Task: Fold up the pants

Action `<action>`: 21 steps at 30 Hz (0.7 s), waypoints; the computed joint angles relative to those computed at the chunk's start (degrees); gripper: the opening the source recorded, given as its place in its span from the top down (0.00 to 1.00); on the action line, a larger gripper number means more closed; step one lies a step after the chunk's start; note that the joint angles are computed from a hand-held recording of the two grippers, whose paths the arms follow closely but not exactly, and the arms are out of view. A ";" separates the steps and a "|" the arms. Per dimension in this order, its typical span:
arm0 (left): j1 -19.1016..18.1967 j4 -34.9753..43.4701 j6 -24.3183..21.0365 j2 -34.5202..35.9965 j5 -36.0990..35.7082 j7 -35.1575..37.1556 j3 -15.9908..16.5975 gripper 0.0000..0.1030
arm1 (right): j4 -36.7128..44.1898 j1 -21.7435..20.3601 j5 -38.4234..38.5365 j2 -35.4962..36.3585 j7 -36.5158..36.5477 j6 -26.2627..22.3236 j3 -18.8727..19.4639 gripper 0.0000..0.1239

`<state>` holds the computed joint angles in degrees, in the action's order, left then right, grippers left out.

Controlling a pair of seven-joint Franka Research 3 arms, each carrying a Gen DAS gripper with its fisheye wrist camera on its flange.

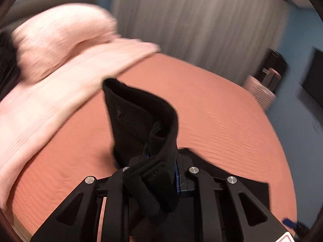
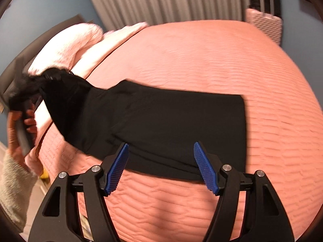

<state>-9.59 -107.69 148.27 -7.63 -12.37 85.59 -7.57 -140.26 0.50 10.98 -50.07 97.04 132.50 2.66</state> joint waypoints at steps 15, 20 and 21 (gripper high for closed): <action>-23.64 8.25 -13.37 16.70 36.69 -26.38 -12.49 0.70 | -10.48 -15.06 2.31 -13.80 -7.41 -7.22 -15.80 0.41; -21.56 4.18 -9.87 10.96 27.39 -21.10 -13.61 0.60 | -8.60 -14.07 7.27 -8.66 -14.30 -5.13 -18.53 0.41; -20.79 1.66 -6.87 8.62 23.48 -18.03 -13.59 0.45 | -7.34 -13.09 8.62 -6.58 -15.74 -4.84 -19.07 0.41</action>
<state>-30.38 -106.03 141.40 0.99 11.11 67.56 -21.16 -147.60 -12.58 19.61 -56.66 81.31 127.65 -16.41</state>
